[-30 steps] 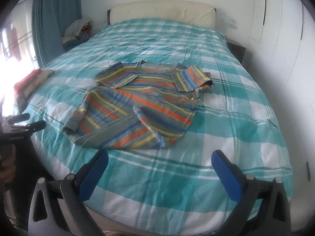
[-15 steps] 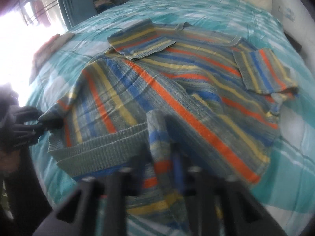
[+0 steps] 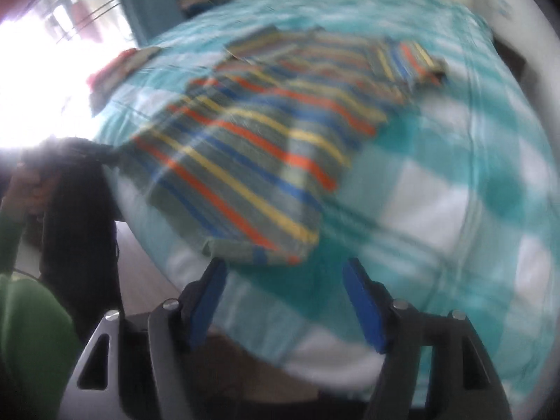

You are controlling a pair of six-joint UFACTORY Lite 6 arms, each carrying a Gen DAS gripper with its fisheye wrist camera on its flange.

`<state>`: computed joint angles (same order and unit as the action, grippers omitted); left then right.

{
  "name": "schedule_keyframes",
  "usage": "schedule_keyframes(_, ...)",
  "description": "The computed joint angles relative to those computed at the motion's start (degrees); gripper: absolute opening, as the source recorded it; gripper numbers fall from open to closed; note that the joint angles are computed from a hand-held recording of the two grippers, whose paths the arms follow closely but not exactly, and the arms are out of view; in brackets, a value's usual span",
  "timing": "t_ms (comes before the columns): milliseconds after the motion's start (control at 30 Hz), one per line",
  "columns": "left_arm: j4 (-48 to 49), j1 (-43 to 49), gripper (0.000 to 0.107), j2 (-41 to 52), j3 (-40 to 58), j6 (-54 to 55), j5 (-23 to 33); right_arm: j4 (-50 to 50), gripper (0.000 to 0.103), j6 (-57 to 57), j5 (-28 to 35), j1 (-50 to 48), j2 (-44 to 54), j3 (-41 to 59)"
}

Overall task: Fold small clothes
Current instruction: 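Grasp the ribbed hem of the striped sweater with both grippers, then pull the held hem with both grippers to stretch the sweater flat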

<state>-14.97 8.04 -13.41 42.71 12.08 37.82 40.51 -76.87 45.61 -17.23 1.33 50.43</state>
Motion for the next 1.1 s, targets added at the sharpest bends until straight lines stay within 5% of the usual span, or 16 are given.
schedule_keyframes(167,-8.6,5.4,0.079,-1.2,-1.1,6.3,-3.2,10.4,0.069,0.2,11.7,-8.6,9.5,1.4)
schedule_keyframes(333,-4.7,2.8,0.079,5.3,0.6,0.5,-8.0,15.8,0.066,2.6,4.7,-0.3,16.4,-0.6)
schedule_keyframes(400,-4.6,2.7,0.079,4.5,0.7,0.7,-7.4,16.4,0.016,1.9,5.8,2.5,15.3,-1.3)
schedule_keyframes(433,-5.6,3.5,0.079,3.9,0.6,2.2,-6.8,16.2,0.006,2.1,6.4,2.5,13.7,-1.6)
schedule_keyframes(633,-12.2,7.5,0.081,2.0,-1.1,9.1,-6.2,8.1,0.006,8.5,0.6,-5.9,5.6,0.8)
schedule_keyframes(833,-13.5,0.9,0.079,6.6,0.2,8.8,-7.8,10.3,0.006,11.7,-7.2,1.7,8.0,-0.1)
schedule_keyframes(933,-5.4,-4.6,0.058,7.3,-0.4,0.0,-9.7,11.0,0.006,11.3,-7.5,1.9,8.6,0.4)
schedule_keyframes(967,-4.8,-5.4,0.023,7.9,-0.6,-1.2,-10.6,10.8,0.006,11.5,-6.8,1.4,8.7,0.9)
schedule_keyframes(1000,-6.6,-5.6,0.004,8.8,-0.2,-0.3,-10.2,11.2,0.006,10.5,-6.4,0.5,8.9,0.8)
schedule_keyframes(1100,-6.9,-4.3,0.003,6.7,0.2,1.0,-8.0,10.8,0.006,7.1,-1.6,-4.1,8.2,1.3)
